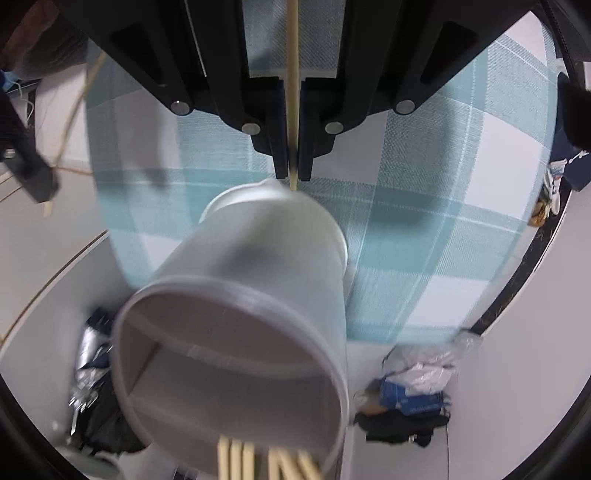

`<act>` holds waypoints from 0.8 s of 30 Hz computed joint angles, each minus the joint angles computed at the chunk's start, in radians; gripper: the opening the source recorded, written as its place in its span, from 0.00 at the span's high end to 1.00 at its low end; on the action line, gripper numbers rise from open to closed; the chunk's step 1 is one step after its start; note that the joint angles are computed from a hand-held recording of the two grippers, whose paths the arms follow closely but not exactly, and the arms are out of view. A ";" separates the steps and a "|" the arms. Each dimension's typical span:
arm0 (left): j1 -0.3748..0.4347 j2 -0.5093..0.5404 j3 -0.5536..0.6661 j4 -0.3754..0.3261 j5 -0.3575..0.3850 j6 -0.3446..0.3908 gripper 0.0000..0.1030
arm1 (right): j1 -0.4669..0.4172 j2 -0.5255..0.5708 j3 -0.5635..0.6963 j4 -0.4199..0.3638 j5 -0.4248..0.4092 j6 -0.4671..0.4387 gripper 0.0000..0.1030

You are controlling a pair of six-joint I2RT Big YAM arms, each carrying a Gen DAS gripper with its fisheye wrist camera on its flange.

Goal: Organize utensils
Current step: 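Close the right gripper on one chopstick while the left gripper grasps the other, then lift both held chopsticks up over the white holder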

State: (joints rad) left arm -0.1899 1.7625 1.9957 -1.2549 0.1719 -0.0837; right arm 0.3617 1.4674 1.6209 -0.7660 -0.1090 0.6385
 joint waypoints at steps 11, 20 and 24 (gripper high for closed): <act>0.022 -0.196 -0.151 0.253 0.126 -0.038 0.99 | 0.065 -0.033 -0.003 0.036 0.105 -0.088 0.96; 0.043 -0.252 -0.195 0.288 0.135 0.021 0.99 | 0.136 -0.030 0.032 0.023 0.244 -0.177 0.96; 0.049 -0.250 -0.176 0.269 0.142 0.004 0.99 | 0.157 -0.025 0.038 0.027 0.293 -0.199 0.96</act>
State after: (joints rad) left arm -0.1407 1.5124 1.8201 -0.9854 0.3139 -0.0802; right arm 0.5185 1.4427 1.6588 -0.7387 0.1842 0.4394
